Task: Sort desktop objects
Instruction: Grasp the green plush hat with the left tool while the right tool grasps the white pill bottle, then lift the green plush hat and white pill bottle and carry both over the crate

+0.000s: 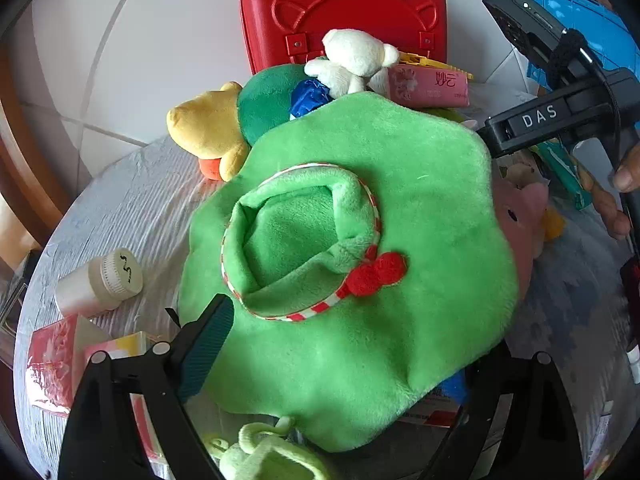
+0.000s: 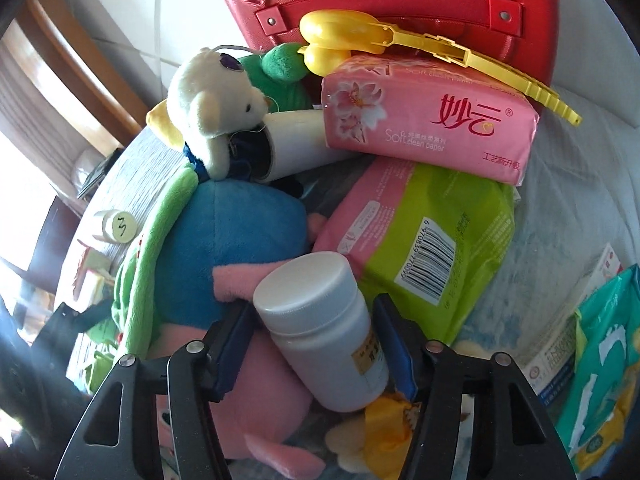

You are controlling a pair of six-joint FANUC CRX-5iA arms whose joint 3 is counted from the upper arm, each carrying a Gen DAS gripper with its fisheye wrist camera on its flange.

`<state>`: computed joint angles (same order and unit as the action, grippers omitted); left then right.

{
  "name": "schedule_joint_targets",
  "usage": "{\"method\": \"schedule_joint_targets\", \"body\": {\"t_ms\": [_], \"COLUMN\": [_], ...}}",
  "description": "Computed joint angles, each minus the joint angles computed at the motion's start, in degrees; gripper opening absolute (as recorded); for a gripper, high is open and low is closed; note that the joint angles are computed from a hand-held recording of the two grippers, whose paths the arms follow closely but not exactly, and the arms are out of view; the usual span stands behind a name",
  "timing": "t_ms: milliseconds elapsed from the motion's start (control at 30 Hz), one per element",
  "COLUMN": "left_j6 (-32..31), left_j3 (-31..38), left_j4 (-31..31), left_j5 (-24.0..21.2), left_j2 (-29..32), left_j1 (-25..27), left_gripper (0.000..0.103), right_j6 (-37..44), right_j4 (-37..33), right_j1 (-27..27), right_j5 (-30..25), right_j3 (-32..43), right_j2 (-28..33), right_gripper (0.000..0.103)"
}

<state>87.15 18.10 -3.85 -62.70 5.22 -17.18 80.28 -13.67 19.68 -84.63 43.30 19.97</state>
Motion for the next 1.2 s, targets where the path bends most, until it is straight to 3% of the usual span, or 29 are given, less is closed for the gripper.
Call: {"method": "schedule_joint_targets", "body": {"t_ms": [100,167,267,433,467,967,1200], "left_j6": [-1.5,-1.14,-1.1,-0.98,-1.07,-0.63,1.07], "left_j3": [-0.04,1.94,1.15,1.99,2.15,7.28,9.8], "left_j4": [2.19,0.43,2.93,1.09,1.05,-1.57,-4.22], "left_j5": [-0.31,-2.8,-2.64,-1.92,-1.59,-0.54,-0.27], "left_j2": [-0.12,0.81,-0.11,-1.86,-2.24,-6.17,-8.43], "left_j1": [0.76,0.27,1.83,1.28,1.13,-1.98,-4.35], "left_gripper": [0.072,0.042,0.03,0.02,0.012,0.008,0.008], "right_j6": [0.23,1.05,0.61,-2.02,-2.7,-10.84,-14.6], "right_j4": [1.76,5.64,8.17,8.92,8.71,10.46,14.96], "right_j1": [0.68,2.3,3.49,3.39,3.12,5.45,8.02], "right_j5": [-0.07,0.65,3.19,6.43,7.1,15.2,17.04], "right_j3": [0.03,-1.49,-5.14,-9.7,-10.42,-15.43,-17.87], "right_j2": [0.23,-0.62,-3.59,-8.43,-9.5,-20.11,-26.25], "right_gripper": [0.055,0.051,0.049,0.048,0.048,0.048,0.048]}}
